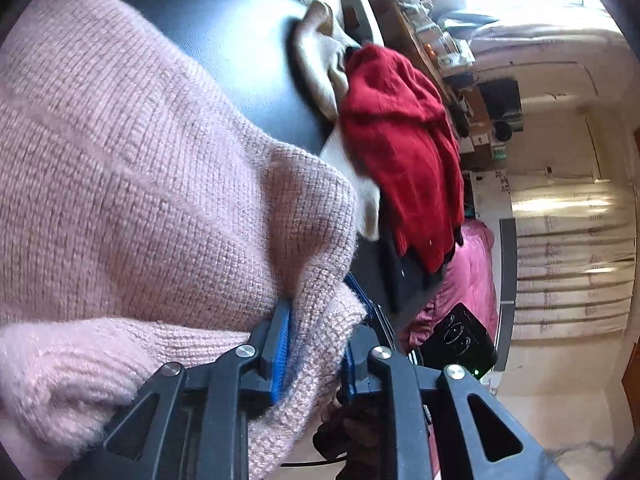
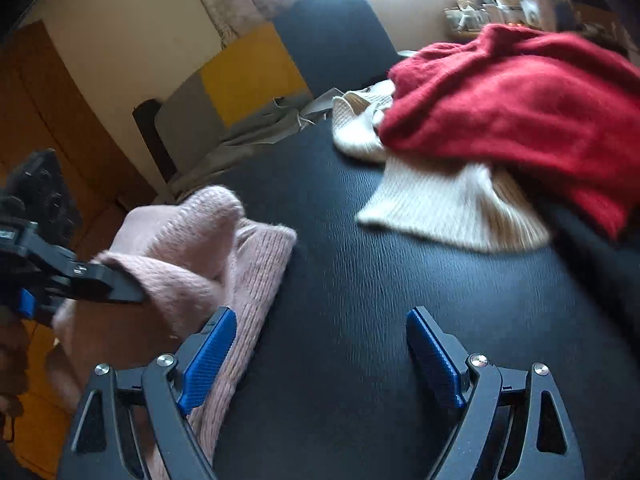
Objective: Fold clothes
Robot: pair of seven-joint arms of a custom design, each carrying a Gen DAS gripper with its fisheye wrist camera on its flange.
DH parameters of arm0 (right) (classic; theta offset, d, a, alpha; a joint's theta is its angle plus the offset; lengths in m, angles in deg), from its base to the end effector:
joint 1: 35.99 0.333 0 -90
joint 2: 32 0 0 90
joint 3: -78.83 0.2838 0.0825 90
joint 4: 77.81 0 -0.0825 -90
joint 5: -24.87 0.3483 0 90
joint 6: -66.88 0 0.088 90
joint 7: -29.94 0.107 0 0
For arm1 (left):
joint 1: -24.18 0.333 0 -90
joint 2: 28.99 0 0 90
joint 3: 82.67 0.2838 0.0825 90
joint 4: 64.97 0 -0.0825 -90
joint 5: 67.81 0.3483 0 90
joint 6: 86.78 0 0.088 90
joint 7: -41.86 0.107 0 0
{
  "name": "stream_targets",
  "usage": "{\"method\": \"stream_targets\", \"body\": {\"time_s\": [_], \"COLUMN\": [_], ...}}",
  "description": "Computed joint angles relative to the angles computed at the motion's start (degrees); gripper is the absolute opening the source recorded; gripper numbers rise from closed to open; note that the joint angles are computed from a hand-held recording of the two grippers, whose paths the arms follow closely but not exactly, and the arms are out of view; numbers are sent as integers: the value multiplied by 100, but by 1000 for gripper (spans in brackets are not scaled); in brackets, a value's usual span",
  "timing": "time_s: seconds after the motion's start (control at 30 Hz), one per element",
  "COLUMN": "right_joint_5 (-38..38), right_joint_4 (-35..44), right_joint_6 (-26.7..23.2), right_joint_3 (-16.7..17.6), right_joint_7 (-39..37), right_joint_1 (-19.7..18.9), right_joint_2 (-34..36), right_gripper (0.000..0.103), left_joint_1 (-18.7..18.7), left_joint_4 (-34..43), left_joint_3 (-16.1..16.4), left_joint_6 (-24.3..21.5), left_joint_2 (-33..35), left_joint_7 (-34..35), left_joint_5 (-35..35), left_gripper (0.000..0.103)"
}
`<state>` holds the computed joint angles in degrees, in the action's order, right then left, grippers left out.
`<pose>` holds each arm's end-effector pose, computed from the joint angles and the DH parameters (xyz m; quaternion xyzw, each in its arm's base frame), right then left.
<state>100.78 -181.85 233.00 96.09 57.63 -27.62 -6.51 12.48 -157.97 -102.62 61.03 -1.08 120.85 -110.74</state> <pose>0.5931 0.2008 0.3308 -0.7063 0.5557 -0.0330 0.4374 0.5939 -0.3111 0.3916 0.7323 -0.5548 0.3287 0.2188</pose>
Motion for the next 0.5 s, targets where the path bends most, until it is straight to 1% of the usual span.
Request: {"method": "stream_targets", "body": {"time_s": [0.07,0.13,0.17,0.2,0.23,0.3,0.37,0.43,0.5], "right_joint_5": [303,535,539,608,681,761,732,731,864], "right_joint_4": [-267,-494,-545,-673,-807,-1067,-1263,-1450,-1667], "right_joint_6": [15,-35,-41,-56,-72,-72,-24,66,152], "right_joint_3": [79,3,-70,-127,-187,-325,-466,-564,-628], "right_joint_7": [-223,-465,-466,-517,-572,-597,-530,-527,-695], "right_joint_1": [-50,-27,38,74,113,220,349,459,559], "right_joint_2": [-231,-420,-464,-575,-691,-940,-1142,-1360,-1653], "right_gripper": [88,88,88,88,88,88,88,88,88], "left_joint_1": [37,56,70,137,173,270,346,458,486], "left_joint_4": [-54,-148,-208,-308,-353,-498,-817,-1237,-1815], "left_joint_3": [-51,-77,-97,-170,-198,-276,-255,-185,-6], "left_joint_6": [-156,-215,-232,-221,-238,-389,-425,-422,-220], "left_joint_2": [-126,-311,-427,-556,-630,-929,-1362,-1850,-2368], "left_joint_7": [15,79,168,365,516,1018,1669,2543,3123], "left_joint_5": [-70,-166,-238,-478,-672,-1130,-1613,-2303,-2854], "left_gripper": [26,30,39,44,44,46,46,47,47]}}
